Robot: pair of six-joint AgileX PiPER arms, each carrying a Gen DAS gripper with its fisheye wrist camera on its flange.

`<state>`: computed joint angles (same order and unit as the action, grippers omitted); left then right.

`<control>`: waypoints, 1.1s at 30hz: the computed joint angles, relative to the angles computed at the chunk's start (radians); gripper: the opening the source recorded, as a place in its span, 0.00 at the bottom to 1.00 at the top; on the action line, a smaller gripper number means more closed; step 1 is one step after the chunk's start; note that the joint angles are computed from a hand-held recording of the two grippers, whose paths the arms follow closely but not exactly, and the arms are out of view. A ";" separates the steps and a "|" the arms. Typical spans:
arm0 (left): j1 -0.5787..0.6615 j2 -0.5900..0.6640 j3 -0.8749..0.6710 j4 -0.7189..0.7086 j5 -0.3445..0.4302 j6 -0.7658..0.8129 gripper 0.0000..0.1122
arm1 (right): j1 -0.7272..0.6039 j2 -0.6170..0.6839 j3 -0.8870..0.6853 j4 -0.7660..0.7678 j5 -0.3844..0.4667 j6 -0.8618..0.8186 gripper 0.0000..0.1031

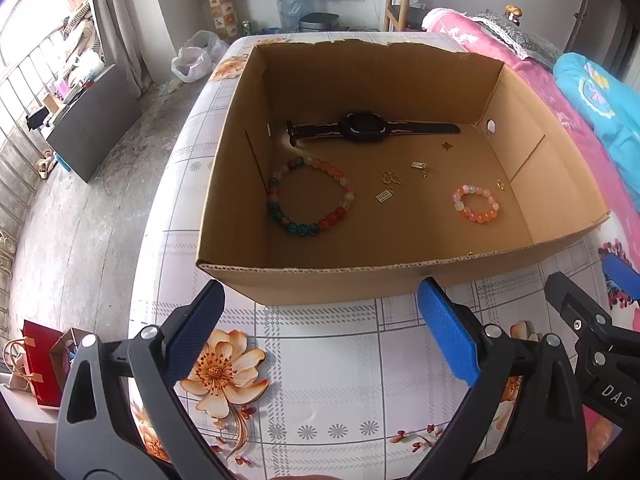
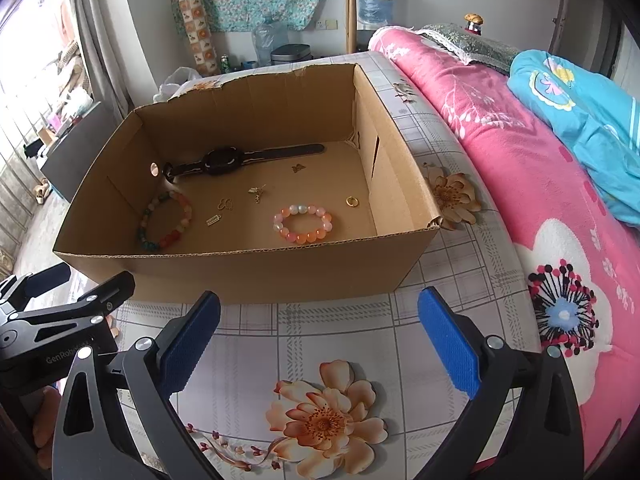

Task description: Organize jewelry

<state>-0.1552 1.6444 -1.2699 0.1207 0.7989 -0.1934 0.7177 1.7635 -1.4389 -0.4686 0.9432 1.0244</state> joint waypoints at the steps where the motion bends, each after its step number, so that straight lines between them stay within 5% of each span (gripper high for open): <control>1: -0.002 -0.002 0.002 -0.004 0.001 0.003 0.83 | 0.000 -0.001 0.001 0.000 0.001 0.000 0.94; 33: 0.030 0.020 -0.007 -0.112 0.047 0.081 0.83 | 0.004 0.030 -0.023 0.015 0.020 -0.016 0.94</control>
